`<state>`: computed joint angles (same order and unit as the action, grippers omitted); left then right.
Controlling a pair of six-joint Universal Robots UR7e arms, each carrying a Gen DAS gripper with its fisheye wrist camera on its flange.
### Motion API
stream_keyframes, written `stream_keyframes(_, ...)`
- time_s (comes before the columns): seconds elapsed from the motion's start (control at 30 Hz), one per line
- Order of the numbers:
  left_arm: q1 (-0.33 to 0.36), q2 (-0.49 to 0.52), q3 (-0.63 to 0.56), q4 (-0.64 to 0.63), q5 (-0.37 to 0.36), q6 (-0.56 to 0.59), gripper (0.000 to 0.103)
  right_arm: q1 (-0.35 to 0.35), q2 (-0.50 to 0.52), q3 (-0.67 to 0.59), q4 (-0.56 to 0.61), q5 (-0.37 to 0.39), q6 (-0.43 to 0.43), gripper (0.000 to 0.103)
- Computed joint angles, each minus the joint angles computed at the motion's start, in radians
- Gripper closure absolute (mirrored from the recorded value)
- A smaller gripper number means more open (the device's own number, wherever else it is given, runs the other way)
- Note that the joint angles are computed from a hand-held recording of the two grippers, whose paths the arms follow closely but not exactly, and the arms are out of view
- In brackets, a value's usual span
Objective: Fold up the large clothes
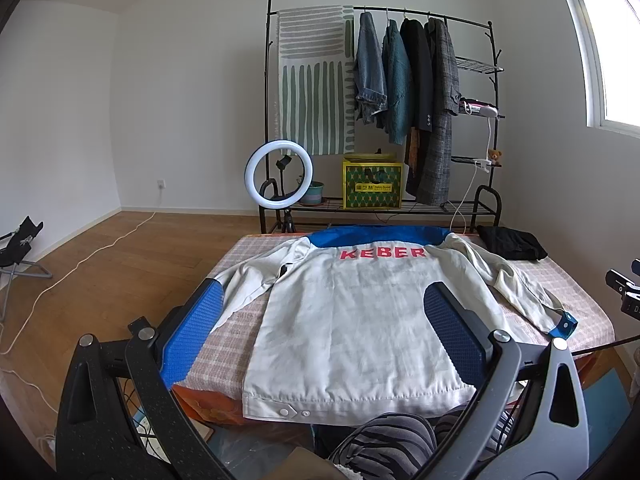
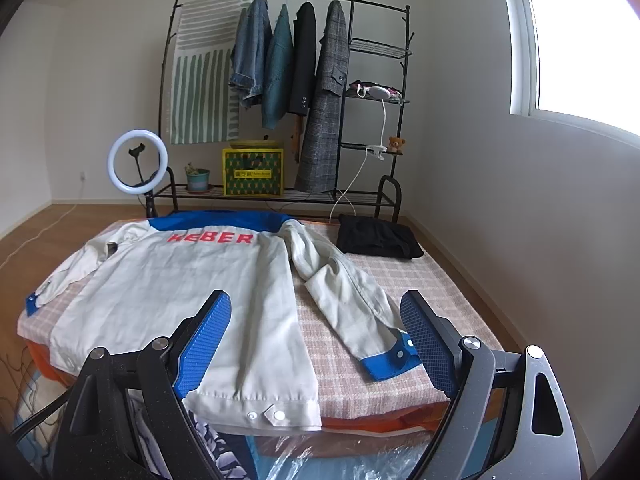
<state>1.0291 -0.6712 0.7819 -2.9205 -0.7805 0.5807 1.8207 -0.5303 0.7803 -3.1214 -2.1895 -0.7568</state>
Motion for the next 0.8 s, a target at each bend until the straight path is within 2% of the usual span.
stream_keyframes(0.8, -0.010, 0.010, -0.025, 0.019, 0.005, -0.014, 0.001, 0.013, 0.006, -0.008, -0.006, -0.018, 0.003, 0.016)
